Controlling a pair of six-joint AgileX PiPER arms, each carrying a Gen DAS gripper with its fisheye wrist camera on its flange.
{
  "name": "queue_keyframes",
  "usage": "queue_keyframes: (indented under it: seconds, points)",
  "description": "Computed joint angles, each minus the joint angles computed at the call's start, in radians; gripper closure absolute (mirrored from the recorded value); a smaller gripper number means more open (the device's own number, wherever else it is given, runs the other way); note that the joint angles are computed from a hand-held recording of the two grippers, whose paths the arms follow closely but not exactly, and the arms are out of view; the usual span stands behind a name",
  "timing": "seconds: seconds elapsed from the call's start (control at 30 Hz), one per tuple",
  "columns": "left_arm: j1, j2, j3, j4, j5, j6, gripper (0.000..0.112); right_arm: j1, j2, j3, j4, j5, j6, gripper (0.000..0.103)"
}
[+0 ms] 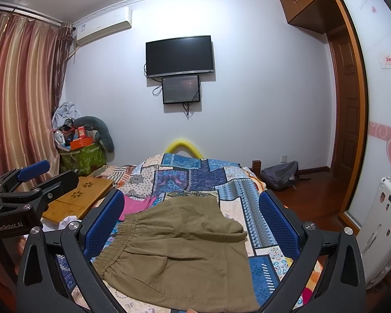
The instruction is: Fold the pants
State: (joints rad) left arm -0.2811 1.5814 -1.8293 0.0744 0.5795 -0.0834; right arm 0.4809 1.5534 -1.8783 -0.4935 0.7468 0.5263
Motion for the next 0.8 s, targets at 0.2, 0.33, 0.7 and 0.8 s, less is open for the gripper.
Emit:
queue_keyframes:
  seconds: [0.2, 0.33, 0.7, 0.8]
  points:
    - [-0.008, -0.003, 0.003, 0.025, -0.003, -0.019, 0.009, -0.003, 0.002, -0.005, 0.008, 0.001, -0.007, 0.0]
    - [-0.016, -0.001, 0.0, 0.047, -0.002, -0.032, 0.009, -0.003, 0.002, -0.004, 0.007, 0.0, -0.005, 0.0]
    - [-0.016, 0.001, -0.001, 0.047, -0.001, -0.04, 0.009, -0.002, 0.001, -0.004, 0.006, 0.001, -0.005, 0.0]
    - [-0.013, 0.007, -0.013, 0.042, 0.007, -0.041, 0.009, -0.003, 0.001, -0.003, 0.006, 0.0, -0.007, 0.0]
